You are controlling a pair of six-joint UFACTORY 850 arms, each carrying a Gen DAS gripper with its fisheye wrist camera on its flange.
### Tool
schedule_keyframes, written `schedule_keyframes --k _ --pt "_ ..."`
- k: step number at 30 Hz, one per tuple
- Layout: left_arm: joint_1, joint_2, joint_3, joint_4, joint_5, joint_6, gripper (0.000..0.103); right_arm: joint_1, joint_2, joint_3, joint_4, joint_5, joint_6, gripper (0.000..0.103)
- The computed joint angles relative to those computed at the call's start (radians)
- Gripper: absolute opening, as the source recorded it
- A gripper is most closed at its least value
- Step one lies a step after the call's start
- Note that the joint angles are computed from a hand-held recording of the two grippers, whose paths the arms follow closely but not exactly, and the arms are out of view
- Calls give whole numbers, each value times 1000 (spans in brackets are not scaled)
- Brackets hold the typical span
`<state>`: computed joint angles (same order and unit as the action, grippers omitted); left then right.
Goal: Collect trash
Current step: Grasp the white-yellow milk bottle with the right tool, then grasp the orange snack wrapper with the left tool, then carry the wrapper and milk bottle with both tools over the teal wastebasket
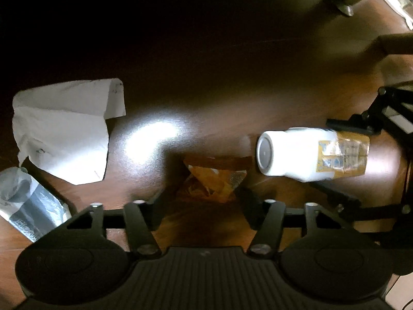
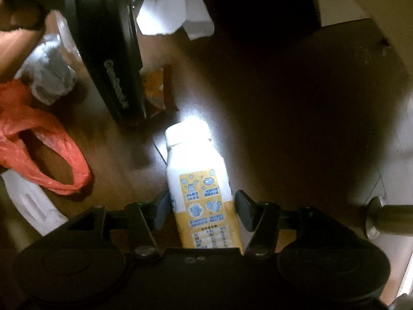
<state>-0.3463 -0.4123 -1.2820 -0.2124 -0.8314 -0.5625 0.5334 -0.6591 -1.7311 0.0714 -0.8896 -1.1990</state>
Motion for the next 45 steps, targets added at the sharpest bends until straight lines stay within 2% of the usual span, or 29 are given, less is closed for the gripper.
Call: schedule_keyframes --k 1,4,7,10,14,23,28,38,45 --pt "2 -1 2 -8 2 1 45 4 1 5 -12 5 13 56" --pt "5 -1 8 -20 8 6 38 15 -12 -3 -45 2 64 56" --pt "6 -7 0 -19 -9 4 20 15 -30 -37 -48 -48 114 53" --pt "9 -5 5 -21 -7 -1 12 8 -41 -61 -33 -77 176 53" --pt "11 11 13 -31 3 -4 8 -3 -35 -79 -21 -104 326 53" --pt "13 78 11 -30 -15 -40 5 -47 18 -134 27 -219 573 52" --pt "5 110 4 0 -38 -36 5 -49 42 -202 64 -281 615 52" --pt "-29 170 -172 74 -176 -73 5 -80 86 -375 133 -408 741 52" --pt "-108 196 -351 162 -248 -210 5 -140 156 -439 186 -423 795 52"
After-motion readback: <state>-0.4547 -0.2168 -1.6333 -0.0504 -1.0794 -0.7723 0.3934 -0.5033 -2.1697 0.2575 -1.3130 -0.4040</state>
